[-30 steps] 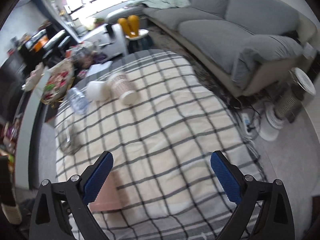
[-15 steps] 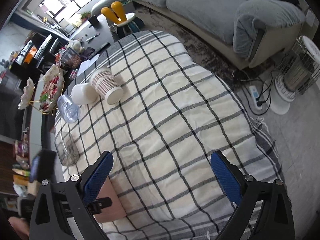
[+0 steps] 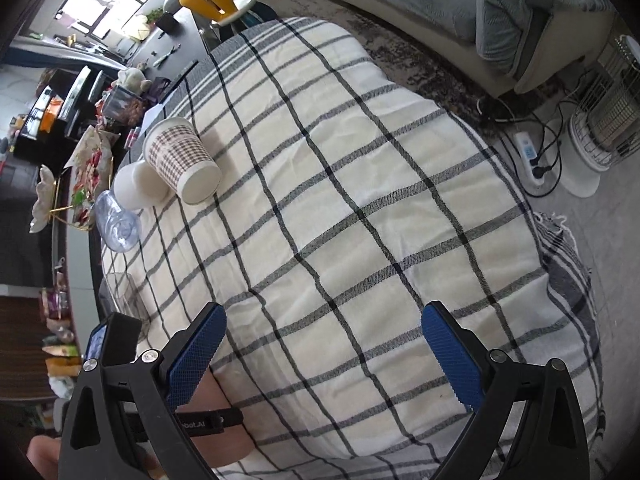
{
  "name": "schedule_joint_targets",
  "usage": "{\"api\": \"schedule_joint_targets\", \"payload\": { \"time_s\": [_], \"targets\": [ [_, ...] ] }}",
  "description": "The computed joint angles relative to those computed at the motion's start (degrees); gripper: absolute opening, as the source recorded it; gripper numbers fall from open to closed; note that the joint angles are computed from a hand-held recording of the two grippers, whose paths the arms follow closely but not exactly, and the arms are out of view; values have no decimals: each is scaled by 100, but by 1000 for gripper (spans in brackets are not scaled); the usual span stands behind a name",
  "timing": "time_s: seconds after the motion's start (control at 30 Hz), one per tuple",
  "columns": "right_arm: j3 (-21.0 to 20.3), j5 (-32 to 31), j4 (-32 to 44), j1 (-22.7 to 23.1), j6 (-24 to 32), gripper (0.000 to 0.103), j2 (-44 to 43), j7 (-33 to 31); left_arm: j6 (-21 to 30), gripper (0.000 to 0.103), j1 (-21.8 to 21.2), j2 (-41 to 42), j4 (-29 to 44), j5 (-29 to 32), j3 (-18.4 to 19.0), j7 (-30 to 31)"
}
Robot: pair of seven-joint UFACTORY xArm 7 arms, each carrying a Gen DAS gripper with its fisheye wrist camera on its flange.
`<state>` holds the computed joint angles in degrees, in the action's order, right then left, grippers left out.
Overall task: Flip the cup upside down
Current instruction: 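Close the left gripper on the pink cup while the right gripper releases it, then lower the pink cup rim-down onto the table and open the left gripper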
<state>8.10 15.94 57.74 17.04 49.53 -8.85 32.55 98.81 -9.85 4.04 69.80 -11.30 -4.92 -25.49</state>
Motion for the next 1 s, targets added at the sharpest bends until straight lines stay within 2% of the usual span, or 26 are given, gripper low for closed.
{"api": "schedule_joint_targets", "payload": {
  "time_s": [0.23,0.4,0.53,0.63,0.77,0.83,0.93,1.0],
  "targets": [
    [-10,43,25,-5,52,98,98,-42,-95,70,-12,-183,-212,160,5,78],
    [20,-56,9,11,45,98,2,-21,-5,70,-4,-327,18,290,0,-12],
    [36,-78,-36,37,23,98,-120,-1,-241,70,-29,-779,-81,477,-28,-19],
    [44,-93,-82,60,-30,98,-207,-9,-844,70,-65,-1367,-272,871,-99,-1],
    [103,-303,-251,77,-258,98,-458,57,-2026,70,9,-2287,-957,1144,-136,-287],
    [152,-458,-340,77,-355,98,-546,148,-2790,70,70,-2771,-1442,1113,-102,-377],
    [216,-692,-465,99,-465,98,-631,203,-4006,70,222,-3543,-2265,1620,-311,-581],
    [278,-911,-602,104,-611,98,-709,260,-4727,70,326,-3708,-2620,1995,-515,-768]
  ]
}}
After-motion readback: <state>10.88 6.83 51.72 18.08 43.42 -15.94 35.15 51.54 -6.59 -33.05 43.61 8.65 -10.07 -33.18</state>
